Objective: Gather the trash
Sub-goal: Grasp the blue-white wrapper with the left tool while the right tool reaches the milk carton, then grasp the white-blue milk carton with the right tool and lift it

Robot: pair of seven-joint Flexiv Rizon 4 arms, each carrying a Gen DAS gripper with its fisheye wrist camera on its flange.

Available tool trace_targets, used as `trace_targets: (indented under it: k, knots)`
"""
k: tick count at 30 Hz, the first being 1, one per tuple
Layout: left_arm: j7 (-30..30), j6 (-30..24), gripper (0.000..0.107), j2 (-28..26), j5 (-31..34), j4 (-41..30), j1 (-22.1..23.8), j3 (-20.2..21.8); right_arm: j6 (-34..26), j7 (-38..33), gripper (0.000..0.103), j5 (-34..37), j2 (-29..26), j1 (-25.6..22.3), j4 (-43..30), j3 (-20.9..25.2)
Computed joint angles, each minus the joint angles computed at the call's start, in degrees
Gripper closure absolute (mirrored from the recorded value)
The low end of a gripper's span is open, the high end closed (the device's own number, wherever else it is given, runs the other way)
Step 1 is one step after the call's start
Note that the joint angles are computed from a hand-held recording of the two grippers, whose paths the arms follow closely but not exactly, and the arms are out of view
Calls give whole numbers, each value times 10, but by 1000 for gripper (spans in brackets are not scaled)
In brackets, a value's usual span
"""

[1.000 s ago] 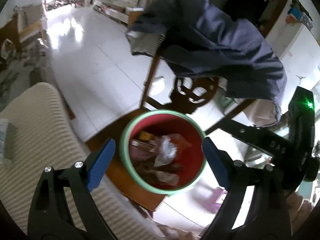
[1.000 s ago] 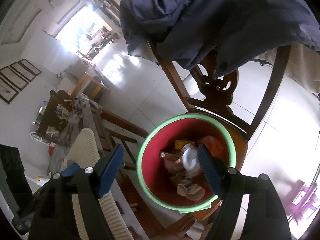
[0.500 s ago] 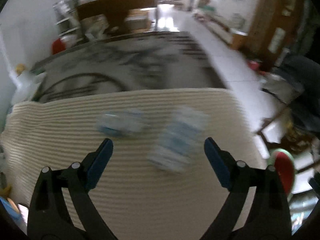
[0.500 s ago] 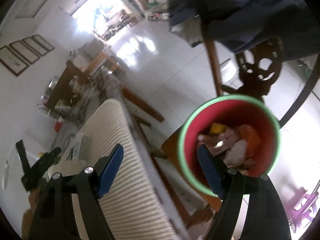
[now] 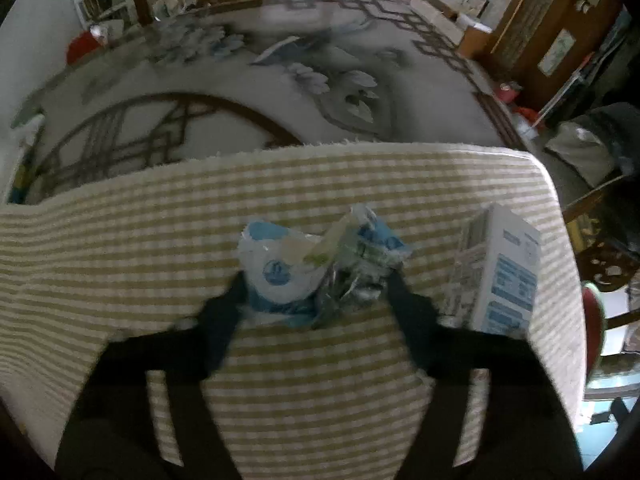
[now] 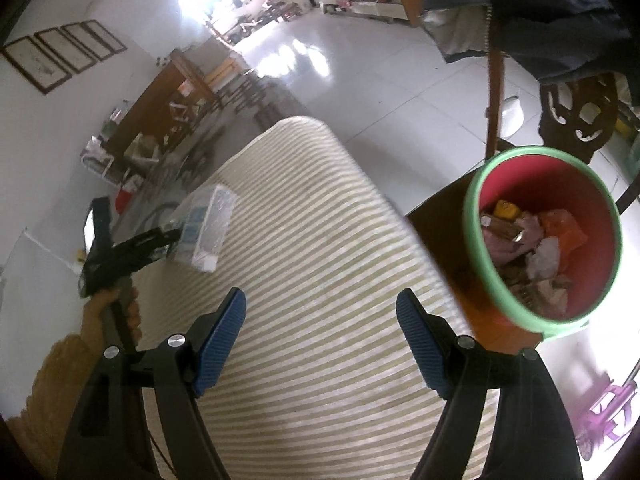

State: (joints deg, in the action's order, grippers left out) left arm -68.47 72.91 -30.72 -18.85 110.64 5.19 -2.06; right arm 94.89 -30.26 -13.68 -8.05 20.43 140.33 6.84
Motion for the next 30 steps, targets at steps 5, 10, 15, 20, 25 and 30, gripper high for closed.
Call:
trace_targets:
  k: [5,10,15,20,25,30]
  knots:
    - [87,33,100,56,-68,79,61,-63,-10,19,27,-41,-25,33,-39,-19]
    - [227,84,100,146,-218,197,122,-143,-32,-27,21,-14,-98,10,-136,31]
    - [317,79,100,219,-339,277,119,-145,-102,-61,19,7,-194,10,-274,54]
    - [339,60,99,244,-356,318,88,-103,-220,-56,18,-6,-260,54,-388,24]
    - [366,46,90,257,-393,339,55,-66,-296,-48,22,-43,-285,89,-421,-13]
    - [445,57,61,267,-491,342,11,-46,-225,-88,43,-46,-269,76,-379,4]
